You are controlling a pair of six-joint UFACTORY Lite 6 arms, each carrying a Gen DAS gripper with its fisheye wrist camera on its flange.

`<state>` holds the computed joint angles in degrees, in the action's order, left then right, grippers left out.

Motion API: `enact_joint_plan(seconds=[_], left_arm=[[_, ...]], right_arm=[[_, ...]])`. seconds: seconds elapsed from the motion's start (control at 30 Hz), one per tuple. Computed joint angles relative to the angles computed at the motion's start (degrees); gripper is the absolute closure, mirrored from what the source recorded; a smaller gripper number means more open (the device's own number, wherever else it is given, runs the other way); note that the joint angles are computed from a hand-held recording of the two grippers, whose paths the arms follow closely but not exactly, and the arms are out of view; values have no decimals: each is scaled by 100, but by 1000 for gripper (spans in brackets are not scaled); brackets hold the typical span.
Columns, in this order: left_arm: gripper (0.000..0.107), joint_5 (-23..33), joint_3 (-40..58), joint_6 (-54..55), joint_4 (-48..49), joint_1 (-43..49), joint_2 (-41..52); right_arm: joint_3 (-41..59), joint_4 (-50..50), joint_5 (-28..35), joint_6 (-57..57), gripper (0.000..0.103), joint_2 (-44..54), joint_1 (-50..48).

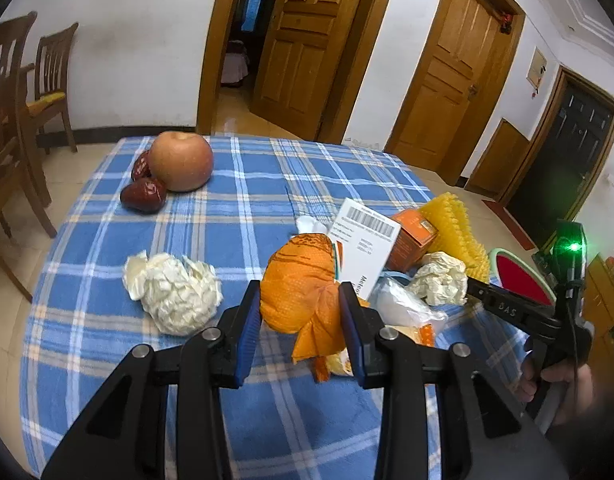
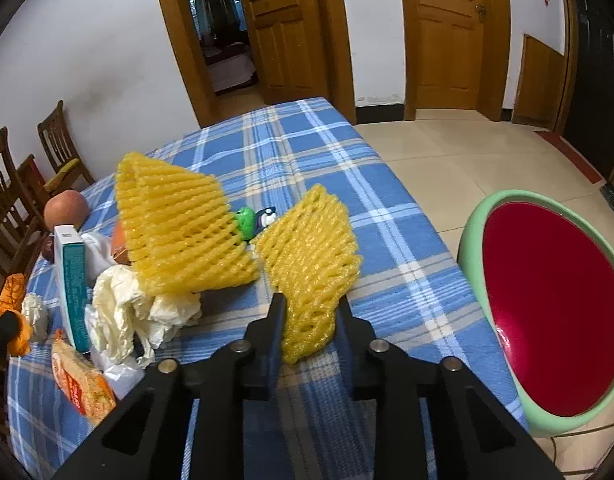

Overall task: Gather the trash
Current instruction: 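Lift the orange peel with the left tool while the right tool grasps a yellow foam net, then carry both items over the red basin and open both tools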

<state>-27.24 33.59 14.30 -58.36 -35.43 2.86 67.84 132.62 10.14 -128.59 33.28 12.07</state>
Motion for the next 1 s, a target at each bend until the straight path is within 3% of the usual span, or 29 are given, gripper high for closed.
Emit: enact_joint_plan(seconds=[0.23,0.53,0.7,1.0], left_arm=[[69,155,138,116,-351,-178,-6],[69,-22,646,876,-1167,-792,65],[69,50,1097,1219,-1419,-1030,293],[69,-22,2323,2391,-2287,-1488,1033]], right_arm=[[-624,-603,530,492,82,-493,-228],[-2047,-1082,1204,734,82,-2099,-828],[-2640,-1598,1444,1153,82,-2938,-1287],[-2956,-2457,1981,1708,82,-3481,-2293]])
